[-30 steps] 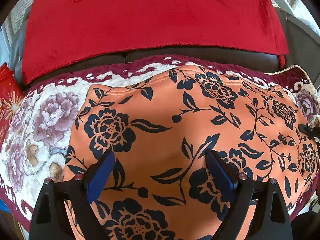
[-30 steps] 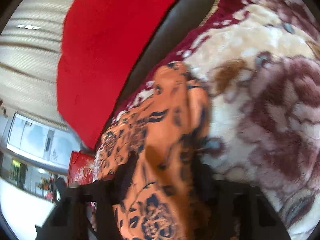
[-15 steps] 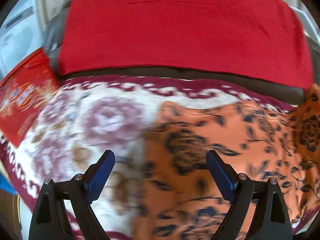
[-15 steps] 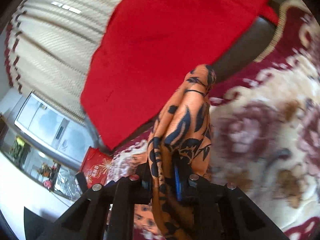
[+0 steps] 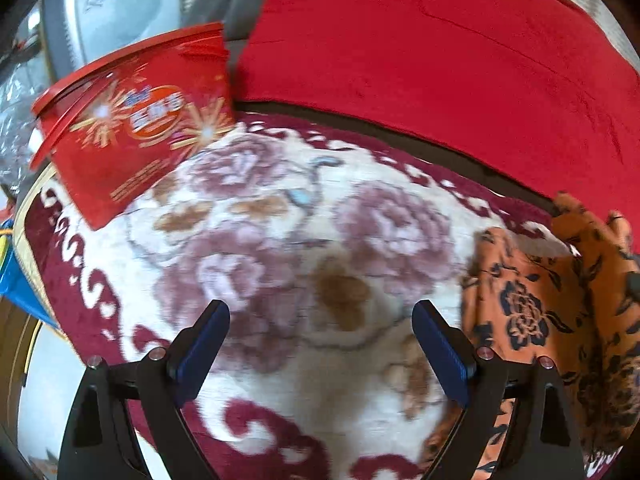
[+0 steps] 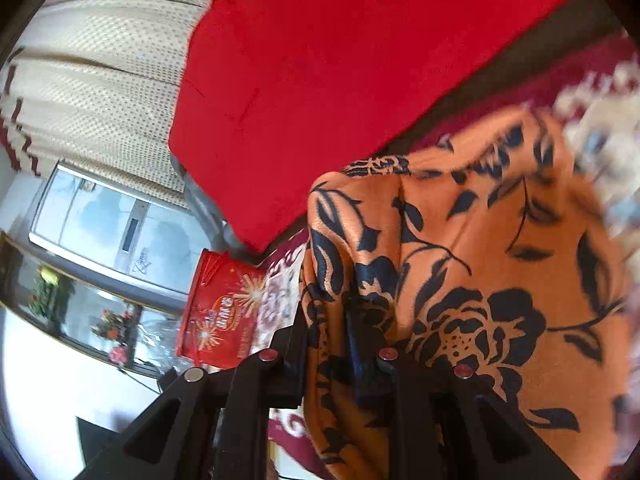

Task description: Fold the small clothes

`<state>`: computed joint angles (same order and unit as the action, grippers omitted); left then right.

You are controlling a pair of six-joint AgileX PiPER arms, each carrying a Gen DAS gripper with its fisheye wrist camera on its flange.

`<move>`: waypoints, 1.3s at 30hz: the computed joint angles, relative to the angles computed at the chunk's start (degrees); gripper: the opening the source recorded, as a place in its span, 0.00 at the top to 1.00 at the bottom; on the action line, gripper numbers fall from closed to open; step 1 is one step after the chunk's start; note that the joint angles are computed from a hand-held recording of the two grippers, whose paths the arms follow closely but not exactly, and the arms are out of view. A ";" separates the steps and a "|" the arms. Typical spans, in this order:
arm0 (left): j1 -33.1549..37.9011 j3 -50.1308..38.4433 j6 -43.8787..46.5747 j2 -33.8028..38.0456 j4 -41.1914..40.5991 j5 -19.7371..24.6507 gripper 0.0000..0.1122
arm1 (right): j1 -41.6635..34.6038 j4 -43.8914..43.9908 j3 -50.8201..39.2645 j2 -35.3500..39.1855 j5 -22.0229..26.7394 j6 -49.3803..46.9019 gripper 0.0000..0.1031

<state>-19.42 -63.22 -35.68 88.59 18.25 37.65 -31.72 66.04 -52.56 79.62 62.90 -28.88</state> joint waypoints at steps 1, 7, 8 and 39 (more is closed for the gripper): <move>0.99 0.65 0.71 -0.48 -0.54 -0.46 0.17 | 2.68 2.07 1.48 0.71 -2.39 0.02 0.83; 4.95 2.36 5.30 -1.06 -4.14 -2.65 0.17 | 10.12 18.09 8.44 11.31 -2.21 -5.86 0.73; 5.03 2.45 5.54 -1.02 -4.27 -2.80 0.17 | 10.34 19.43 8.59 12.96 -0.68 -6.75 0.63; -17.36 11.02 27.30 -1.96 -27.39 -12.54 0.81 | -10.82 -10.01 19.01 -10.55 -1.60 -20.02 0.68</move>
<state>-36.78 -52.20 -8.38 86.63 -9.15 25.11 -42.53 56.03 -33.55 69.07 61.30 -48.90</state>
